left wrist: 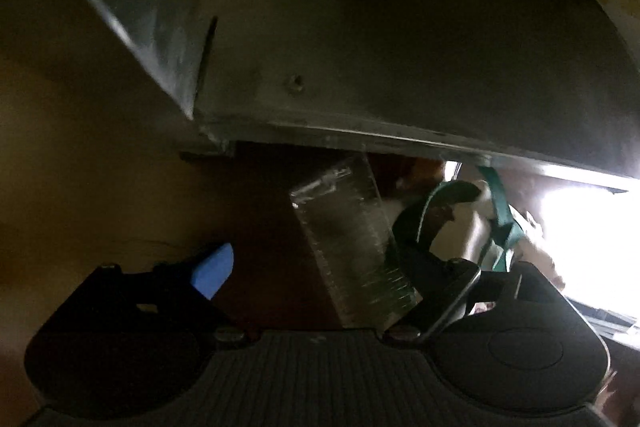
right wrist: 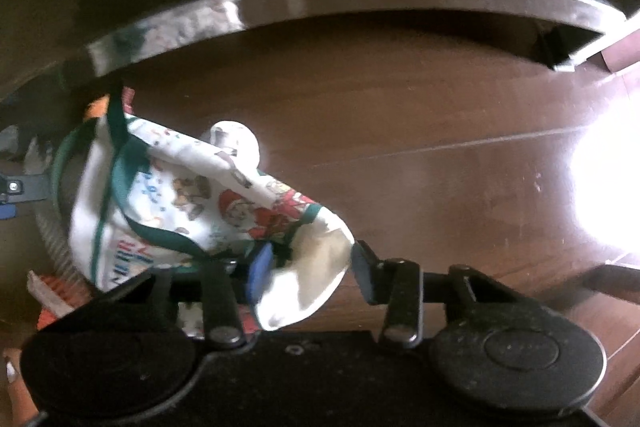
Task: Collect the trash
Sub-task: 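Grasp clear plastic container with left tool while right tool grasps white printed bag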
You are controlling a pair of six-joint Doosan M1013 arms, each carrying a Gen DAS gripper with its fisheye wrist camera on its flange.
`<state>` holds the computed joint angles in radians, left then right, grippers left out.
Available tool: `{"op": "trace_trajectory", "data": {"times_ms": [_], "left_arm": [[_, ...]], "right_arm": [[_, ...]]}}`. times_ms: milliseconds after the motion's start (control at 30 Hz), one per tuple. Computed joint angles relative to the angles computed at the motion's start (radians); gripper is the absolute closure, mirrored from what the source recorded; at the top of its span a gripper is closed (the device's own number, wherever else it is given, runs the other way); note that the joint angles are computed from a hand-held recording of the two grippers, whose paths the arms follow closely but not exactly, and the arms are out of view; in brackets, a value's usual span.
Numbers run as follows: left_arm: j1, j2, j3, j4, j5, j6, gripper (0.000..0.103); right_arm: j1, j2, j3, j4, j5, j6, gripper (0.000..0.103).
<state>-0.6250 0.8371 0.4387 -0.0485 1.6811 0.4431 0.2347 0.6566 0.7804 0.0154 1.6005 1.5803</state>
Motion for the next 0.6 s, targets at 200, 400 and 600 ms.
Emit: {"op": "trace_trajectory", "data": {"times_ms": [200,400,600], "left_arm": [[0.005,-0.006,0.029,-0.036,-0.012,-0.055,0.015],[0.006,-0.011,0.048,-0.069,-0.04,-0.015,0.015],[0.0,0.094,-0.117,-0.134,0.114,0.042,0.046]], "right_arm": [[0.032,-0.008,0.03,-0.185,-0.021,-0.107,0.102],[0.007,-0.014,0.03,-0.225,-0.019,-0.147,0.102],[0.01,-0.001,0.001,-0.214,0.002,-0.166,0.102]]}}
